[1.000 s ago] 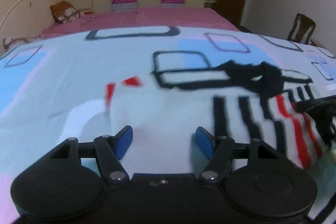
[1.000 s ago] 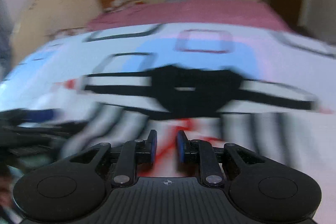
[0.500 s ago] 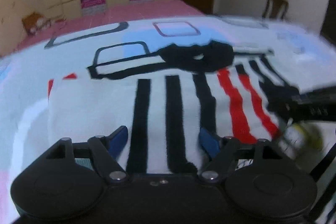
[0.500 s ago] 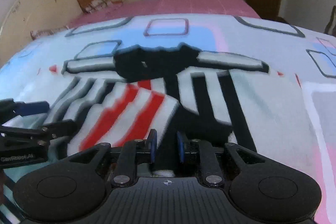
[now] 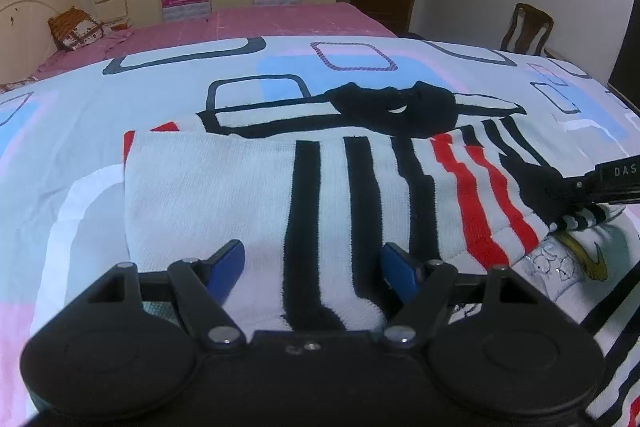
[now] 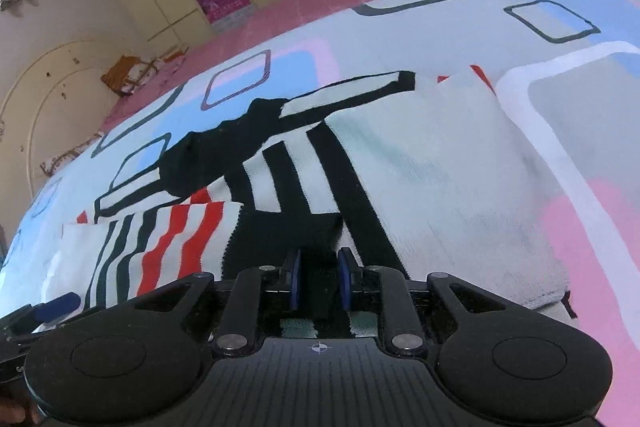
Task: Fold small clothes
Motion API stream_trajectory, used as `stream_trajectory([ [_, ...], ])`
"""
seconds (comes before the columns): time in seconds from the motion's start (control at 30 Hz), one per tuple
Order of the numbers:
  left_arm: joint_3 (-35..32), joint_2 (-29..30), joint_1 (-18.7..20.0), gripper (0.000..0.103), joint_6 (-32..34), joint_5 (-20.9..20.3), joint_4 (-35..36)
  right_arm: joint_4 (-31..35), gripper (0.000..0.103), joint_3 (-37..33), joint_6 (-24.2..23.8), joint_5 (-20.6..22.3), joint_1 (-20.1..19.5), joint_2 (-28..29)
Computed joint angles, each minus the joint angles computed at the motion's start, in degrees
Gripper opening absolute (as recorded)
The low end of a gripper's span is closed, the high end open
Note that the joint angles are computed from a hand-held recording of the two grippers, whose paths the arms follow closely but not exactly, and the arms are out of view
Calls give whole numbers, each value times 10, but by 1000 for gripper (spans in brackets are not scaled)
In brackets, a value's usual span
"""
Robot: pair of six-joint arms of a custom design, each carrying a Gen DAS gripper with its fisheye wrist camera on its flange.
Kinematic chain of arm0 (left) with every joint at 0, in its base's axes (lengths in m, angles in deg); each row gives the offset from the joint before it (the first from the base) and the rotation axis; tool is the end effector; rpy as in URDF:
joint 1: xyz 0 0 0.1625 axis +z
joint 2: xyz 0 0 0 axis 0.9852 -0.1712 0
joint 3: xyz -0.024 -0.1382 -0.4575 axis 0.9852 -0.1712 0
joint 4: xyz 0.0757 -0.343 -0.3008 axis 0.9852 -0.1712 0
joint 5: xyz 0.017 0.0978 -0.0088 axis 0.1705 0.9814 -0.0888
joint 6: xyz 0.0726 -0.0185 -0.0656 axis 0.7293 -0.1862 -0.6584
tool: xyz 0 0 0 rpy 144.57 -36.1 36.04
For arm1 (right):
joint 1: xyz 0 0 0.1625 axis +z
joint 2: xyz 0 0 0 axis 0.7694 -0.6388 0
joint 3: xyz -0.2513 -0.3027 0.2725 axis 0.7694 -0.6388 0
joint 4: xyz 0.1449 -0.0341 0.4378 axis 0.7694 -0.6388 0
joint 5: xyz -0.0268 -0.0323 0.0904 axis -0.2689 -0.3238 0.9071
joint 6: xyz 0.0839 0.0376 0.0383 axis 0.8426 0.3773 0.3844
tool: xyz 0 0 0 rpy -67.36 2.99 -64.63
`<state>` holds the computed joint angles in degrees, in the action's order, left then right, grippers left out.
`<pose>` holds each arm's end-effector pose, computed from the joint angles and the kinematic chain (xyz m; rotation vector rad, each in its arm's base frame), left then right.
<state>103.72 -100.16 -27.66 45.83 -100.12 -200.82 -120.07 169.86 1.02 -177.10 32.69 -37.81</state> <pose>-0.3745 -0.7915 0.0200 1.0076 2.4137 -0.6535 0.0177 -0.6545 0.3990 -0.2397 -2.4380 1.1578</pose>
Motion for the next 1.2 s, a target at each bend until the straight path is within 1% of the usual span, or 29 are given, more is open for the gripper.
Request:
stream_trajectory([
  [0.03, 0, -1, 1, 73, 2, -2, 1, 11, 7, 6, -5, 10, -3, -9],
  [0.07, 0, -2, 2, 73, 6, -4, 2, 21, 7, 12, -6, 15, -4, -18],
  [0.13, 2, -4, 4, 72, 14, -9, 2, 20, 7, 24, -16, 11, -1, -28],
  [0.2, 4, -7, 5, 71, 23, -12, 2, 18, 7, 31, -14, 10, 0, -32],
  [0.27, 6, -9, 5, 71, 32, -11, 3, 17, 7, 30, -16, -3, 5, -31],
  [0.3, 7, -10, 3, 70, 36, -4, 2, 9, 7, 28, -26, -16, 9, -27],
  [0.33, 10, -11, 0, 71, 36, 6, -7, -5, 7, 26, -33, -46, 17, -21],
  [0.37, 13, -13, -2, 73, 31, 6, -12, -37, 7, 23, -48, -87, 28, -10],
  [0.4, 14, -15, -3, 75, 22, 1, -12, -71, 8, 21, -69, -116, 38, 0],
  [0.43, 15, -15, -4, 75, 14, -1, -11, -111, 8, 21, -98, -130, 47, 8],
  [0.47, 15, -12, -7, 75, 9, 4, -17, -134, 8, 23, -122, -120, 53, 11],
  [0.5, 14, -9, -9, 75, 3, 10, -17, -132, 8, 22, -132, -103, 55, 12],
  [0.53, 9, -5, -10, 75, -11, 16, -6, -116, 8, 19, -138, -89, 57, 14],
  [0.57, 4, -1, -10, 75, -25, 23, 8, -98, 8, 14, -143, -87, 60, 21],
  [0.6, 4, 1, -10, 75, -24, 29, 8, -80, 8, 8, -146, -93, 62, 28],
  [0.67, 9, 2, -10, 76, -10, 30, -2, -40, 8, -3, -129, -132, 60, 46],
  [0.7, 12, 0, -10, 76, -6, 28, -5, -46, 8, 2, -132, -127, 58, 44],
  [0.73, 14, -3, -9, 76, -6, 25, -4, -38, 8, 1, -128, -130, 59, 41],
  [0.8, 18, -7, -7, 76, -3, 20, -5, -18, 8, -9, -122, -150, 68, 42],
  [0.83, 20, -8, -7, 76, 0, 17, -7, -33, 8, -9, -127, -157, 73, 43],
  [0.9, 23, -8, -6, 76, 5, 16, -14, -70, 8, -5, -141, -136, 80, 43],
  [0.97, 23, -7, -7, 76, 8, 17, -15, -104, 8, -2, -154, -98, 84, 48],
  [1.03, 19, -8, -8, 75, -4, 17, -7, -99, 8, -10, -156, -77, 85, 57],
  [1.07, 18, -9, -8, 74, -15, 13, -10, -92, 8, -17, -158, -77, 87, 66],
  [1.13, 14, -11, -6, 74, -40, -9, -24, -74, 9, -28, -164, -92, 93, 81],
  [1.2, 4, -6, -7, 74, -44, -12, -36, -64, 9, -34, -162, -85, 94, 87],
])
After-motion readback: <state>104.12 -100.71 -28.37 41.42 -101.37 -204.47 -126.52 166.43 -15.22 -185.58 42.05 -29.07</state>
